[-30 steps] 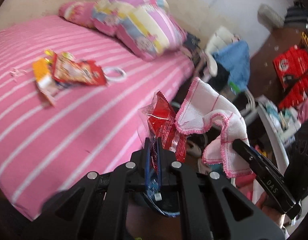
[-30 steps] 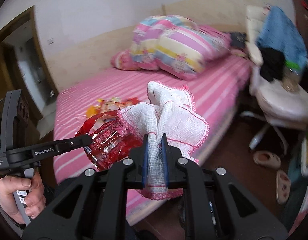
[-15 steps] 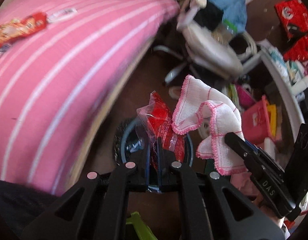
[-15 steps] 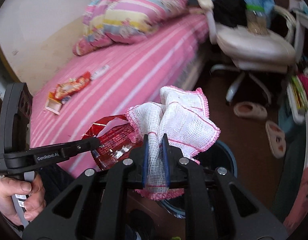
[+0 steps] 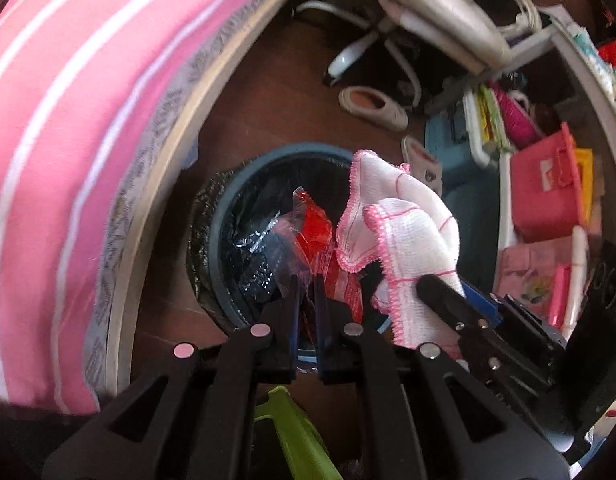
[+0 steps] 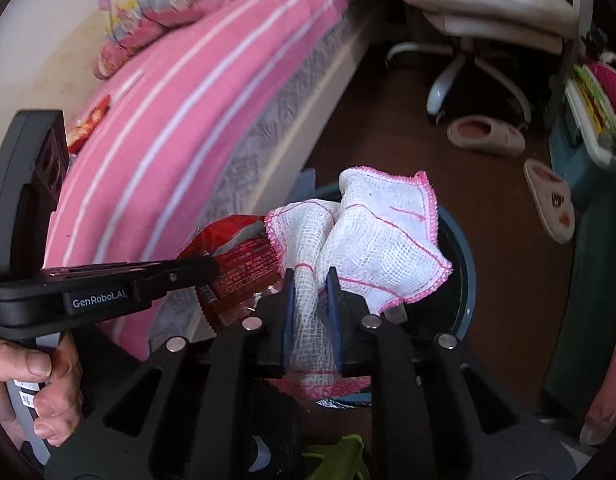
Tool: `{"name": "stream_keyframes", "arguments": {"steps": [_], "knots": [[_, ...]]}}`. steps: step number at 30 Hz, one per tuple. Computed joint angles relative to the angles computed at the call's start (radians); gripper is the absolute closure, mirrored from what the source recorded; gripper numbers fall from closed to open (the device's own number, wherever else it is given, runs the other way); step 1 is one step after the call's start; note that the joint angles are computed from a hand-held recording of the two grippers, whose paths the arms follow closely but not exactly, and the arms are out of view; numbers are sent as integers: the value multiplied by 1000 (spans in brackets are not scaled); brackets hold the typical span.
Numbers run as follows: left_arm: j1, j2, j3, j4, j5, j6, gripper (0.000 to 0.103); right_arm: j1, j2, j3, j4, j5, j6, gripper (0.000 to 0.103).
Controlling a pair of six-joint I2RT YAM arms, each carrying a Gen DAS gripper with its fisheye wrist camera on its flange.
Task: Collect trash
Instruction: 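Carry the red wrapper and white cloth over the wastebasket with both grippers, then open both grippers to drop the wrapper and cloth into the wastebasket, then move both open grippers back over the remaining trash on the bed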
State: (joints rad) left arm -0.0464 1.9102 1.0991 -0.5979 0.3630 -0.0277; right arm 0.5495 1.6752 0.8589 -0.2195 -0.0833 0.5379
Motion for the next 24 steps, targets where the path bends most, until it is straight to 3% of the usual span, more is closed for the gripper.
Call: {"name": "stream_keyframes", "arguments": {"steps": [2,6,9,13,17,24], "knots": [[-11,28,12,-1,-11,14,96,-7,31,7,-3,-13,5,78],[-22,46,22,-1,-36,29,90,-11,59,14,-7,-1,18,53],[-17,44,22,4,-46,20,69,-8,56,17,-9,27,35,35],[-5,9,16,28,-52,-19,47,-2,29,22,-20,93,43,22],[13,-99,-33,79,-62,-47,32,33,-28,5,5,219,17,19],[65,-308,-98,93,-85,-70,26,136,-138,10,27,410,-26,18]]}}
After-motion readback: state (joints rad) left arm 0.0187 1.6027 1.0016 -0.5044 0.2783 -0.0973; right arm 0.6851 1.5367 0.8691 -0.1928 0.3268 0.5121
